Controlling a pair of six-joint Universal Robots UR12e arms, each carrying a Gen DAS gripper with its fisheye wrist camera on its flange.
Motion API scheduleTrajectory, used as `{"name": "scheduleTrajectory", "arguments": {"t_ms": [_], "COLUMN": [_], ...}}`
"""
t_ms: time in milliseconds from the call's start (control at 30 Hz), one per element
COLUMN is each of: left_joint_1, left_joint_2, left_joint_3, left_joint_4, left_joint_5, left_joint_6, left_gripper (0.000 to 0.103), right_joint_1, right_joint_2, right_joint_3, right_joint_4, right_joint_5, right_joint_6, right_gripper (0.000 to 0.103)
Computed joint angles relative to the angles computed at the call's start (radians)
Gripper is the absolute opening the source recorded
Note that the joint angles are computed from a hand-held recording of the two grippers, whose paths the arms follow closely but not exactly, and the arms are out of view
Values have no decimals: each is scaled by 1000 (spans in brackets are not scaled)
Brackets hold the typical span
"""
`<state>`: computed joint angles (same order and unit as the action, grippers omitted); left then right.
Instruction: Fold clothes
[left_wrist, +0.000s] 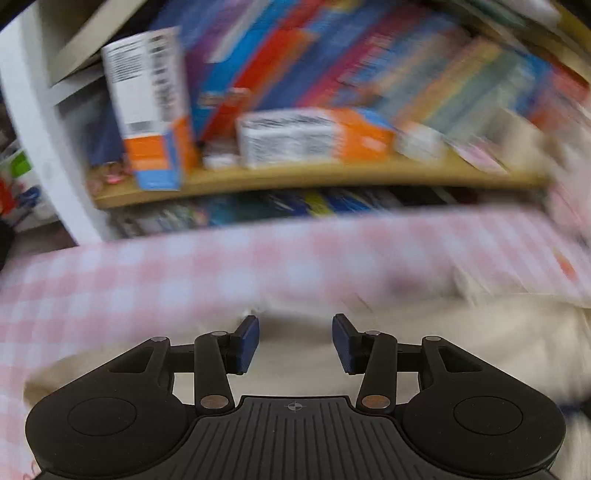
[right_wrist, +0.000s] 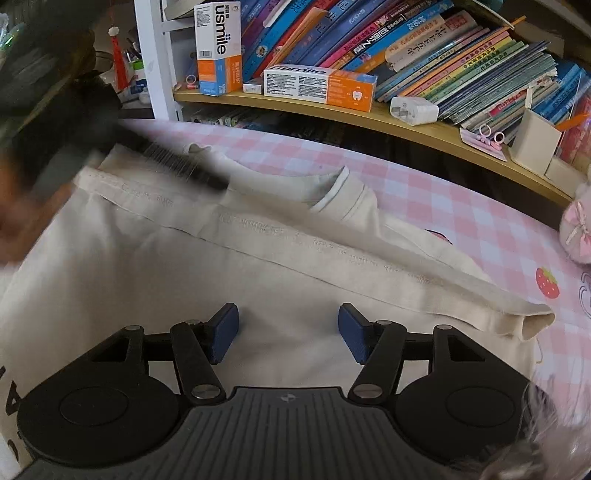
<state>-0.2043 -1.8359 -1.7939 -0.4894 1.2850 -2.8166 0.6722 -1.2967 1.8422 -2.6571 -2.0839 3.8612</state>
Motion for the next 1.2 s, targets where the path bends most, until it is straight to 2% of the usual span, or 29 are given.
{"name": "scheduleTrajectory", "arguments": {"t_ms": [67, 100, 133, 200, 300, 433, 467, 533, 600, 667, 767, 833, 933, 1067, 1167, 1200], "left_joint_1": [22, 40, 55, 84, 125, 136, 144, 170, 204, 232, 274, 288, 291, 290, 292, 292], "left_joint_2": [-2, 9, 25, 57, 115, 175, 183, 192, 187, 174, 141, 117, 85, 58, 35, 27], "left_joint_3": [15, -4, -28, -72, -127, -204, -217, -231, -223, -206, -166, -145, -120, -108, -90, -84], "left_joint_4": [-21, 12, 51, 87, 2, -24, -24, -29, -53, -90, -170, -184, -183, -146, -147, -148], "left_joint_5": [-59, -105, -143, -211, -291, -180, -162, -155, -184, -226, -329, -377, -416, -429, -452, -461], "left_joint_6": [-79, -103, -93, -31, 134, 309, 308, 251, 159, 81, -48, -141, -245, -392, -493, -527], "left_gripper": [44, 44, 45, 48, 48, 48, 48, 48, 47, 47, 47, 47, 47, 46, 36, 21], "right_joint_1": [0, -1, -2, -2, 0, 4, 3, 2, 0, 2, -6, -19, -38, -75, -115, -129], "right_joint_2": [0, -1, -3, -3, -1, 1, 1, -3, -13, -28, -67, -98, -137, -166, -178, -178], "right_joint_3": [-6, -8, -8, -10, -14, -10, -10, -8, 1, 12, 48, 81, 140, 202, 221, 228], "right_joint_4": [14, 20, 24, 29, 38, 23, 23, 23, 19, 33, 56, 51, -12, -120, -166, -199], "right_joint_5": [1, 5, 9, 10, 1, -10, -11, -10, -8, -30, -43, -35, -24, 10, 59, 83], "right_joint_6": [7, 7, 6, 9, 24, 29, 31, 41, 67, 106, 174, 248, 392, 594, 711, 733], "right_gripper": [59, 59, 59, 59, 59, 59, 59, 58, 56, 56, 56, 56, 56, 56, 42, 32]}}
